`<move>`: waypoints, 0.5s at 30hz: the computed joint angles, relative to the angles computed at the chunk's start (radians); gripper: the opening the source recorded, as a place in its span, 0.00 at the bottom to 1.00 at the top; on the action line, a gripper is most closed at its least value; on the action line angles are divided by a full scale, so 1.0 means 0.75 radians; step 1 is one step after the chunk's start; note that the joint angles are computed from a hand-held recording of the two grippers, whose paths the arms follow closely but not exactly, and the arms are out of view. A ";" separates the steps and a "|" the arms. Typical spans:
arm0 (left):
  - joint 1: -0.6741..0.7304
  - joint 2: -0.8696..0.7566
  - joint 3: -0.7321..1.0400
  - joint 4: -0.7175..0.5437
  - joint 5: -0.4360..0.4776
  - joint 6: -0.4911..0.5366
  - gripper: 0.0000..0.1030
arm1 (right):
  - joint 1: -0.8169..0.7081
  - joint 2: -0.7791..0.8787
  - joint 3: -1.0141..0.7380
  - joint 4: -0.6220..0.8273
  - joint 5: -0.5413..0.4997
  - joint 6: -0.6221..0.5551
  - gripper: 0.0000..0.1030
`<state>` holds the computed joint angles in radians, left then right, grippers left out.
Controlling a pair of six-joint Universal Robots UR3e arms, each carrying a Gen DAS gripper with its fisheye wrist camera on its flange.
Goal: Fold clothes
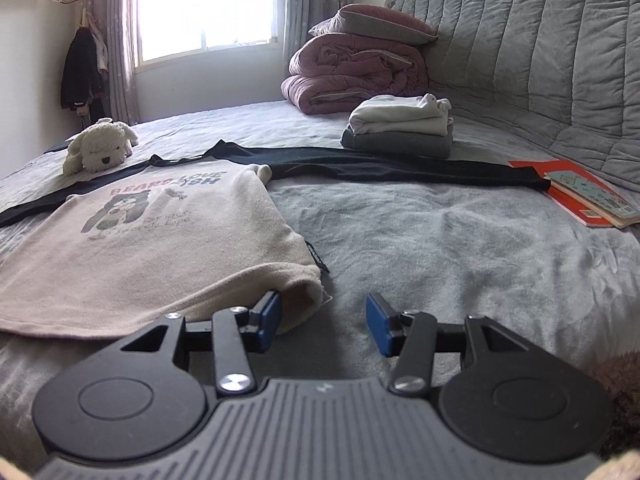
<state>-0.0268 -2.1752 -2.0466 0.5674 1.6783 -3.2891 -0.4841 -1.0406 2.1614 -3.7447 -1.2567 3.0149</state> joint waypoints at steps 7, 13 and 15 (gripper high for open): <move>-0.010 -0.030 0.042 -0.008 0.030 -0.012 0.41 | 0.025 -0.015 0.014 0.070 -0.057 -0.063 0.50; -0.017 -0.050 0.062 -0.001 0.058 -0.028 0.35 | 0.039 -0.016 0.033 0.039 -0.106 -0.083 0.50; -0.027 -0.058 0.071 0.000 0.072 -0.018 0.34 | 0.047 0.001 0.004 0.058 -0.114 -0.076 0.50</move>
